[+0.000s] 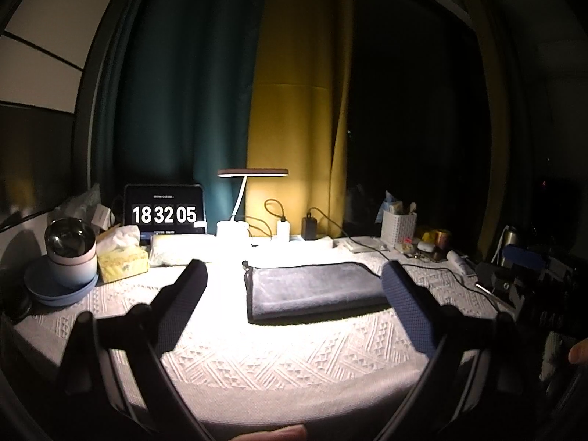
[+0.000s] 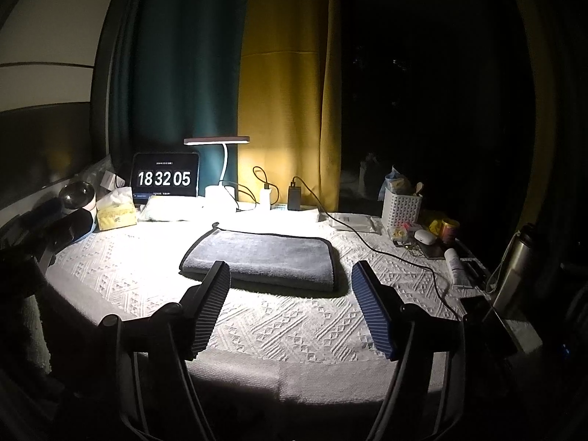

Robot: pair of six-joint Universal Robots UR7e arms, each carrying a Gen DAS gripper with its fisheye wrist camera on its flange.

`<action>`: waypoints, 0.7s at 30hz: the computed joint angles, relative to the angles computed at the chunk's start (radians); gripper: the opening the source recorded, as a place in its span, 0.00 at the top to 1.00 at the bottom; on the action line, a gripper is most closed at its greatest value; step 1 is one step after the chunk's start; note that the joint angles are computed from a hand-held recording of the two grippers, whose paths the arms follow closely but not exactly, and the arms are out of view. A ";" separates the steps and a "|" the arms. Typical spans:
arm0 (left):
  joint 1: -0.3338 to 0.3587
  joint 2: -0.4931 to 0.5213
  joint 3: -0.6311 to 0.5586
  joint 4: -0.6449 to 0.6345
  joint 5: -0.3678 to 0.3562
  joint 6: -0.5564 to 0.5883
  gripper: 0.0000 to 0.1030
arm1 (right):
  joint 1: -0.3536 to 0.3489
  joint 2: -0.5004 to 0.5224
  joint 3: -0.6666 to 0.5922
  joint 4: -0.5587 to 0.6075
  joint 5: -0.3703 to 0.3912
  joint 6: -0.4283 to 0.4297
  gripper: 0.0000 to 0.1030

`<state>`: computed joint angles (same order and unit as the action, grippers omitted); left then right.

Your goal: Fold towel

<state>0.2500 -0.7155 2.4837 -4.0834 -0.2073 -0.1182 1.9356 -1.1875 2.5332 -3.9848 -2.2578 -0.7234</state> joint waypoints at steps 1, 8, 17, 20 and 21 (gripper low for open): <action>0.001 0.000 0.000 0.000 0.000 -0.001 0.06 | 0.000 0.000 0.000 -0.001 0.000 0.001 0.30; 0.005 -0.011 0.012 0.034 -0.010 -0.041 0.06 | -0.005 -0.003 -0.002 0.005 -0.002 -0.004 0.30; 0.007 -0.023 0.024 0.074 -0.016 -0.083 0.06 | -0.009 -0.001 -0.005 -0.021 0.002 -0.008 0.30; 0.010 -0.029 0.024 0.086 -0.020 -0.088 0.06 | -0.013 -0.007 -0.004 -0.012 0.003 -0.007 0.30; 0.013 -0.030 0.024 0.088 -0.021 -0.087 0.06 | -0.013 -0.008 -0.004 -0.007 0.003 -0.006 0.30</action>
